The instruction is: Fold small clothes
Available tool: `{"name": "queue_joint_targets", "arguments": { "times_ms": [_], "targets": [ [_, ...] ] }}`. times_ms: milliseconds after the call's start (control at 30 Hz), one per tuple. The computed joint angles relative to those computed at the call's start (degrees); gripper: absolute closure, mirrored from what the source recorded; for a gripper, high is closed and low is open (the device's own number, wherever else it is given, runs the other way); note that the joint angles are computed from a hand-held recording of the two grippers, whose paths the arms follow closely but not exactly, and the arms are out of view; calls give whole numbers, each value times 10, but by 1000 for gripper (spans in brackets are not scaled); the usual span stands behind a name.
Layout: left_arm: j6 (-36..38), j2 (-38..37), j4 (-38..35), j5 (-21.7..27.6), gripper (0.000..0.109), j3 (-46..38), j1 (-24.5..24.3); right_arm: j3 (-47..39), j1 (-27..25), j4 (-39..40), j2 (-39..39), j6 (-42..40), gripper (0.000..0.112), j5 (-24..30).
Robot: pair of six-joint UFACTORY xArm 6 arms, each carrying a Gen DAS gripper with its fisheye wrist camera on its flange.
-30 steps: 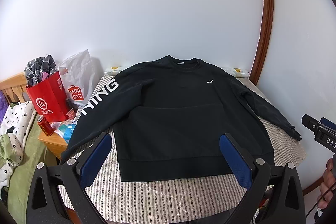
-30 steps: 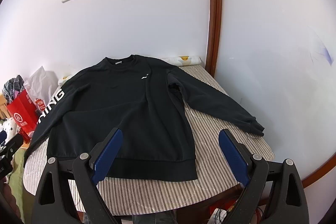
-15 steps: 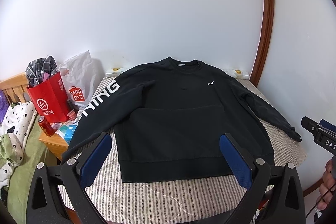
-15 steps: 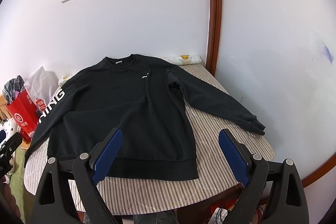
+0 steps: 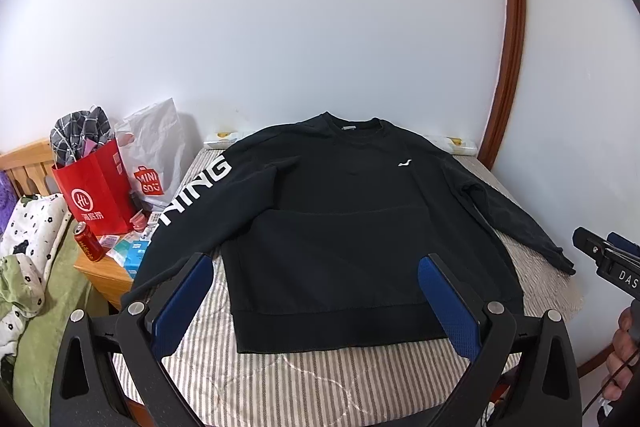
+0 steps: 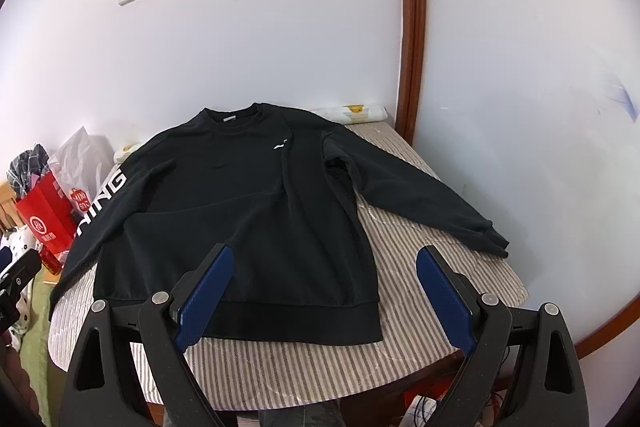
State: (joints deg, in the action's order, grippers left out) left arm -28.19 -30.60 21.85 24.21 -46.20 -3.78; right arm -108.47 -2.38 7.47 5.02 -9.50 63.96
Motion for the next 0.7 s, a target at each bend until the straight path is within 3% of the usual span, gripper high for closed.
{"name": "queue_joint_targets", "arguments": {
  "times_ms": [333,700],
  "targets": [
    [35,37,-51,-27,6,-13,34,-34,13,24,37,-4,20,3],
    [189,163,-278,-69,6,-33,97,-35,49,-11,102,7,20,-25]
  ]
}}
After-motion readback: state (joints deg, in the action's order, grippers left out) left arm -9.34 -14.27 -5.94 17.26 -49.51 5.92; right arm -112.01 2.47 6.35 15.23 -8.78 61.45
